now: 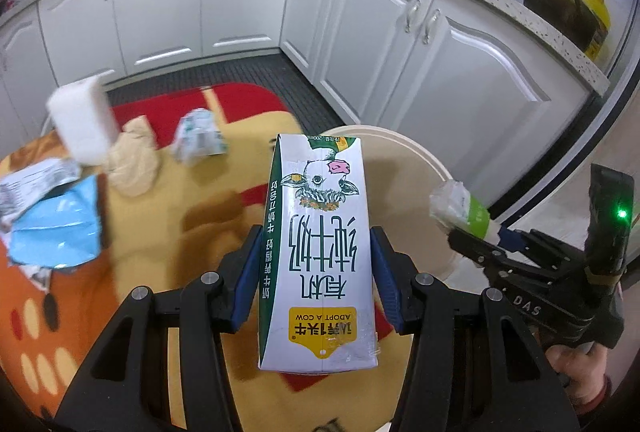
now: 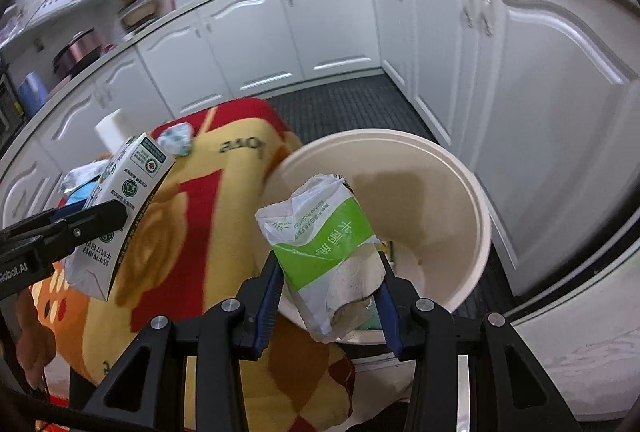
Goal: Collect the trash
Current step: 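Carry the carton and packet over the cream bin and open both tools, then move both open tools back over the blanket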
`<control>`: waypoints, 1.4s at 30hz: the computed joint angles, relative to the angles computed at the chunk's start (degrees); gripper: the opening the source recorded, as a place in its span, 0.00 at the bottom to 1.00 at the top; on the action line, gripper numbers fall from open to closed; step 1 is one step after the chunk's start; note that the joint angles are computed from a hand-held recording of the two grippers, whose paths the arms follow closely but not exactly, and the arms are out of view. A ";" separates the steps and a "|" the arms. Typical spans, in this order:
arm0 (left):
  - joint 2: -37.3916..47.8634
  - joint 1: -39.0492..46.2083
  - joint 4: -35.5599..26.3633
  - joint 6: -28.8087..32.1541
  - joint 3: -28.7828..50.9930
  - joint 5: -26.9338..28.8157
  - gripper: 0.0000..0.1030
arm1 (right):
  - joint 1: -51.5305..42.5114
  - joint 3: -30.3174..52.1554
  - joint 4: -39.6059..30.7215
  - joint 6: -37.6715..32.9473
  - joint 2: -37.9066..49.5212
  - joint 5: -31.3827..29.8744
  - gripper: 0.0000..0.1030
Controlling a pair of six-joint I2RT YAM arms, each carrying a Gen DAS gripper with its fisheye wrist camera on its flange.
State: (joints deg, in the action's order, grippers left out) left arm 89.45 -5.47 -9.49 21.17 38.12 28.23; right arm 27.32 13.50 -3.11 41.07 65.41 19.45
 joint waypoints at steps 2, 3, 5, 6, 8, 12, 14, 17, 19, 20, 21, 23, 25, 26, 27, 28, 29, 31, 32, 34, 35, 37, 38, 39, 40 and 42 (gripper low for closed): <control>1.18 -1.91 0.95 -1.45 0.49 -0.56 0.48 | -2.74 -0.75 1.90 -1.26 1.04 -1.56 0.41; 1.68 -2.80 1.40 -2.18 0.66 -0.80 0.48 | -3.80 -1.01 2.99 -1.71 1.85 -2.10 0.41; 2.91 -4.29 2.18 -3.30 1.20 -1.27 0.48 | -5.66 -1.27 4.73 -2.57 3.58 -3.03 0.41; 3.73 -5.30 2.76 -4.11 1.54 -1.73 0.48 | -6.42 -1.33 5.41 -2.81 4.43 -3.32 0.41; 4.84 -6.53 3.56 -5.15 1.93 -2.36 0.48 | -8.08 -1.48 7.13 -3.37 6.06 -4.21 0.41; 6.66 -8.09 4.75 -6.24 2.64 -3.40 0.48 | -10.45 -1.15 9.05 -4.30 8.74 -5.31 0.42; 7.45 -8.92 5.32 -7.08 3.12 -3.62 0.48 | -11.50 -0.75 9.81 -5.17 10.10 -5.63 0.42; 8.41 -9.51 5.29 -7.96 3.99 -2.93 0.48 | -12.32 0.06 10.00 -5.88 11.75 -5.30 0.44; 9.17 -9.46 4.64 -8.26 4.75 -1.81 0.49 | -12.66 0.31 9.89 -5.80 12.10 -4.68 0.51; 9.63 -9.42 4.17 -8.49 5.20 -1.07 0.49 | -12.95 0.34 10.09 -5.74 12.30 -4.49 0.52; 9.94 -9.06 3.59 -8.41 5.51 -0.20 0.49 | -13.22 0.34 10.12 -5.65 12.44 -4.42 0.52; 10.67 -8.63 2.10 -8.50 6.33 1.27 0.49 | -13.76 0.38 9.84 -5.34 12.49 -4.77 0.53; 11.25 -8.21 1.22 -8.82 6.79 2.09 0.50 | -14.29 0.04 9.55 -4.94 11.86 -5.37 0.57; 11.34 -8.08 1.33 -8.87 6.72 2.15 0.51 | -14.35 -0.07 9.54 -4.87 11.63 -5.44 0.58; 11.29 -8.13 1.64 -9.07 6.55 2.08 0.54 | -14.36 -0.20 9.28 -4.73 11.22 -5.42 0.58; 11.17 -7.89 1.97 -9.25 6.32 2.33 0.58 | -14.40 -0.33 8.95 -4.58 10.81 -5.46 0.58; 11.12 -7.72 2.10 -9.43 6.21 2.83 0.60 | -14.49 -0.49 8.68 -4.47 10.34 -5.66 0.58; 10.80 -7.00 2.16 -9.79 6.04 4.10 0.64 | -14.53 -0.67 8.14 -4.14 9.54 -6.00 0.58; 10.47 -6.76 2.22 -9.84 5.86 4.12 0.64 | -14.37 -0.72 7.91 -3.89 9.25 -6.02 0.58; 9.86 -6.50 2.15 -9.68 5.69 3.94 0.64 | -14.13 -0.74 7.14 -3.66 8.35 -5.91 0.58; 9.56 -6.28 2.22 -9.52 5.47 3.71 0.64 | -13.89 -0.75 6.86 -3.51 8.01 -5.70 0.58; 8.95 -6.02 2.53 -9.47 4.96 3.19 0.64 | -13.10 -0.86 6.09 -2.97 7.16 -5.17 0.58; 8.87 -5.91 2.40 -9.42 4.95 3.10 0.64 | -12.69 -0.92 5.42 -2.71 6.45 -4.99 0.58; 8.90 -5.76 2.26 -9.36 4.96 3.06 0.64 | -12.31 -0.92 5.09 -2.47 6.16 -4.82 0.58; 8.89 -5.44 2.14 -9.21 4.91 3.01 0.64 | -12.06 -0.81 5.08 -2.31 6.33 -4.75 0.58; 8.65 -4.81 2.23 -8.93 4.57 2.68 0.64 | -11.30 -0.64 4.87 -1.73 6.42 -4.58 0.58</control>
State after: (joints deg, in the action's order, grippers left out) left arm 98.10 -10.28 -7.26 12.24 42.69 30.91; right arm 16.02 12.87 1.76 39.34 71.83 14.87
